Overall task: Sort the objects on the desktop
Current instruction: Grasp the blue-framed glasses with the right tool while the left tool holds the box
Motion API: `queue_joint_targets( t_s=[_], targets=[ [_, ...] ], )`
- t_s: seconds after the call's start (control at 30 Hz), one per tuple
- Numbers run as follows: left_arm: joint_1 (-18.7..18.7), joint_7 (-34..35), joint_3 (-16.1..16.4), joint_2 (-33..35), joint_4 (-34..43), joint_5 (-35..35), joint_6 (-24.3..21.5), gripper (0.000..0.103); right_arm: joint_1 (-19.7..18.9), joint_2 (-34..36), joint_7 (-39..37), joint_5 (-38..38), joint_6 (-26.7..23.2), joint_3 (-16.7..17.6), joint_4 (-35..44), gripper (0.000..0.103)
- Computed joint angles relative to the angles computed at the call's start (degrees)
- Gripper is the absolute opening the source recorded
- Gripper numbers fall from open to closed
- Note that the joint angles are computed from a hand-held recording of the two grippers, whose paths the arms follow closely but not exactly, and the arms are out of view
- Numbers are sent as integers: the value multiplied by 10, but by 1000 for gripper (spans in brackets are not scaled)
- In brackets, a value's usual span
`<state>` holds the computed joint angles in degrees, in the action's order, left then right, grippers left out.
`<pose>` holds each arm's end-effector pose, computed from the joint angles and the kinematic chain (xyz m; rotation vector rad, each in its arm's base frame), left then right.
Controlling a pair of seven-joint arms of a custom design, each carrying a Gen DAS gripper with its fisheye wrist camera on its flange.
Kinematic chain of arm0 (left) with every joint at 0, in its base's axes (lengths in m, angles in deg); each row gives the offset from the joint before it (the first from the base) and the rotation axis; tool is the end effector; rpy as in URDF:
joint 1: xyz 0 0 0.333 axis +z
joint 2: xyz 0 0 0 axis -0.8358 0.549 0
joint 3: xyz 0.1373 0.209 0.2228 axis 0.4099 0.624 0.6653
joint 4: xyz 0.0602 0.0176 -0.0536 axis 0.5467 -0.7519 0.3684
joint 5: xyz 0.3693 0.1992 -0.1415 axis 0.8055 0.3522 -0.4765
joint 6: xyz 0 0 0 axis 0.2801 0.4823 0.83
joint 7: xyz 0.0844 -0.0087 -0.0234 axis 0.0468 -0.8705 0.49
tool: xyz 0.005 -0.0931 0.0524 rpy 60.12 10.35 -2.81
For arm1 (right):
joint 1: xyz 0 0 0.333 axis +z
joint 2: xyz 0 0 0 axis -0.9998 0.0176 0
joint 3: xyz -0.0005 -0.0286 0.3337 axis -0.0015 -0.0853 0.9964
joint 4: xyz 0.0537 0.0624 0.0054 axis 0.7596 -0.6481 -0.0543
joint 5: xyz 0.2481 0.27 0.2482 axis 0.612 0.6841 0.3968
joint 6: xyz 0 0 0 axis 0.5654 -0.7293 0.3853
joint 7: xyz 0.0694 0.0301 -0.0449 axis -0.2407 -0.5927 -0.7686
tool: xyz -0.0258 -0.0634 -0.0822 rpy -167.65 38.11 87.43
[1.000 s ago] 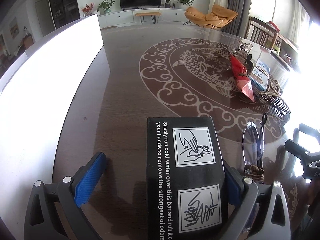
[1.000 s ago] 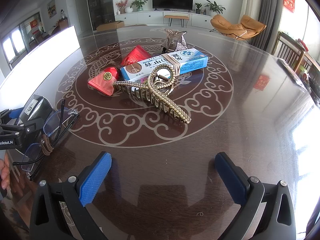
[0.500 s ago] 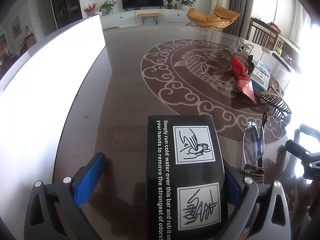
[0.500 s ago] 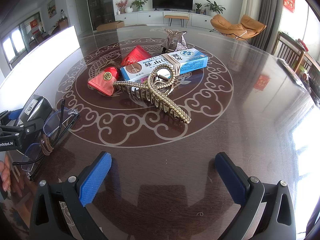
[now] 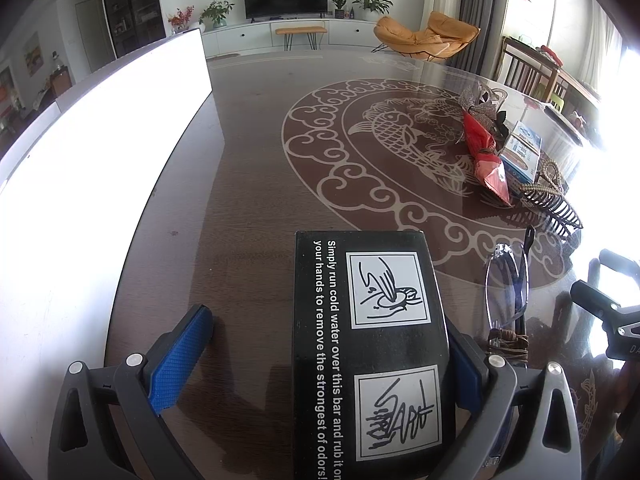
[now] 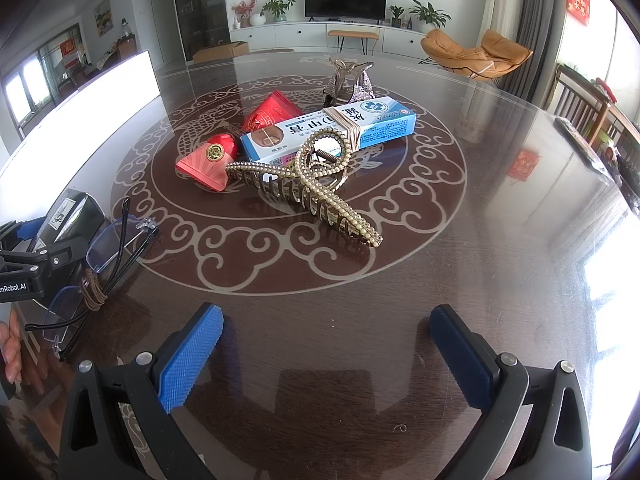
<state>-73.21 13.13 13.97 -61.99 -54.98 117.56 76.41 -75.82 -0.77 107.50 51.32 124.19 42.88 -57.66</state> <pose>0.4609 -0.2881 0.4711 -2.1161 1.5397 -0.4693 0.5705 0.1552 0.4666 -2.2604 1.2233 -0.4009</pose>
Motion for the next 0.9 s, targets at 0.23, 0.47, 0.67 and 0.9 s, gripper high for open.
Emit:
queue_joint_targets(
  t_s=[0.23, 0.47, 0.67, 0.9],
  targets=[
    [1, -1, 0, 1, 2, 1, -1, 103, 10, -4, 48, 71, -87, -4, 34, 103],
    [-8, 47, 7, -30, -33, -20, 22, 103, 45, -9, 54, 80, -118, 27, 60, 103],
    [-9, 30, -1, -70, -70, -22, 22, 103, 53, -7, 65, 2, -97, 33, 33, 103],
    [-9, 26, -2, -69, -71, -16, 24, 103, 61, -35, -45, 6, -52, 20, -26, 103]
  ],
)
